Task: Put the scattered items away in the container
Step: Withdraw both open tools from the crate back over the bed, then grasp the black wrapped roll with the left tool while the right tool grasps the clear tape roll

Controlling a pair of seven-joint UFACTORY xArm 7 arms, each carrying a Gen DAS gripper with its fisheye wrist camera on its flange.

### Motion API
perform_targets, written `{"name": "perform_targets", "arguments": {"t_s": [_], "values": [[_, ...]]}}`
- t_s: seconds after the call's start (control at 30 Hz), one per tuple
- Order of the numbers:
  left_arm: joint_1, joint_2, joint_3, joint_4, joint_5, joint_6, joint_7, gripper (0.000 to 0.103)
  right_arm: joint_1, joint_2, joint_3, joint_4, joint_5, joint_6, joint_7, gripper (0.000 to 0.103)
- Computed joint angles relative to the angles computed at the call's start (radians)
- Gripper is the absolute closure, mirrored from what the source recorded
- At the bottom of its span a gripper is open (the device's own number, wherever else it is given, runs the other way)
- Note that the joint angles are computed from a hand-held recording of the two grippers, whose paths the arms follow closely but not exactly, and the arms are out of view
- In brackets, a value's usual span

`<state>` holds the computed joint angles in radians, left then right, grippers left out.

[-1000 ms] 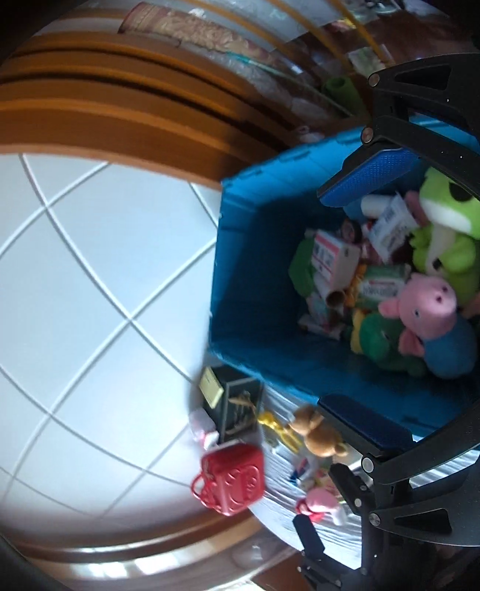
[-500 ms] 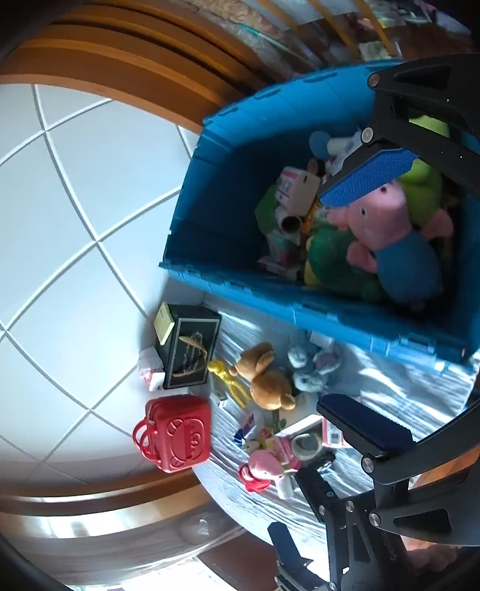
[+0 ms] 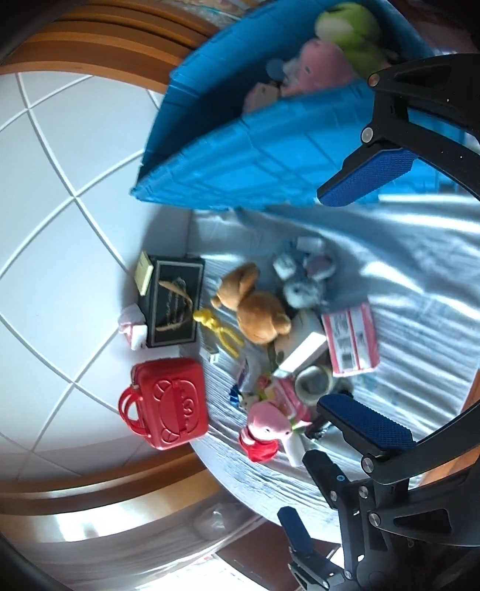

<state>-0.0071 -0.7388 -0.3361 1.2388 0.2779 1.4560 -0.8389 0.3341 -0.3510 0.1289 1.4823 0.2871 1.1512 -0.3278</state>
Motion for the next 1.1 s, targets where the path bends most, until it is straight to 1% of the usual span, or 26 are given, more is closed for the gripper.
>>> {"name": "perform_targets", "arguments": {"t_s": [0.13,0.27,0.33,0.43,0.53,0.6,0.67,0.73,0.77,0.83,0.93,1.0,1.1], "values": [[-0.047,-0.146,0.094,-0.217,-0.062,-0.072,0.018,0.020,0.019,-0.061,0.043,-0.167,0.005,-0.093,0.071,0.000],[-0.043,-0.267,0.155,-0.414,-0.128,-0.120,0.013,0.020,0.047,-0.099,0.070,-0.327,-0.019,-0.179,0.103,0.000],[-0.031,-0.318,0.170,-0.500,-0.150,-0.131,0.007,0.020,0.063,-0.102,0.070,-0.389,-0.024,-0.207,0.106,0.000],[-0.004,-0.372,0.168,-0.609,-0.155,-0.143,-0.011,0.020,0.075,-0.101,0.074,-0.465,-0.043,-0.260,0.115,0.000],[0.019,-0.395,0.169,-0.690,-0.164,-0.169,-0.040,0.020,0.105,-0.079,0.064,-0.521,-0.035,-0.313,0.083,0.000],[0.033,-0.384,0.169,-0.720,-0.164,-0.191,-0.060,0.020,0.116,-0.057,0.065,-0.543,-0.044,-0.346,0.060,0.000],[0.047,-0.341,0.164,-0.728,-0.151,-0.222,-0.069,0.020,0.125,-0.035,0.062,-0.560,-0.045,-0.394,0.038,0.000],[0.063,-0.296,0.158,-0.728,-0.132,-0.250,-0.086,0.020,0.134,-0.016,0.050,-0.572,-0.026,-0.443,0.021,0.000],[0.069,-0.274,0.160,-0.729,-0.130,-0.267,-0.098,0.020,0.137,-0.002,0.042,-0.569,-0.013,-0.451,0.013,0.000],[0.081,-0.221,0.162,-0.724,-0.118,-0.291,-0.118,0.020,0.139,0.022,0.030,-0.557,0.009,-0.451,0.000,0.000],[0.091,-0.140,0.174,-0.722,-0.098,-0.331,-0.134,0.020,0.129,0.050,0.031,-0.532,0.007,-0.432,-0.002,0.000],[0.098,-0.124,0.178,-0.731,-0.076,-0.383,-0.149,0.018,0.119,0.061,0.036,-0.526,-0.001,-0.433,0.006,0.000],[0.112,-0.073,0.192,-0.710,-0.049,-0.412,-0.149,0.018,0.109,0.071,0.040,-0.519,-0.007,-0.430,0.025,0.000]]}}
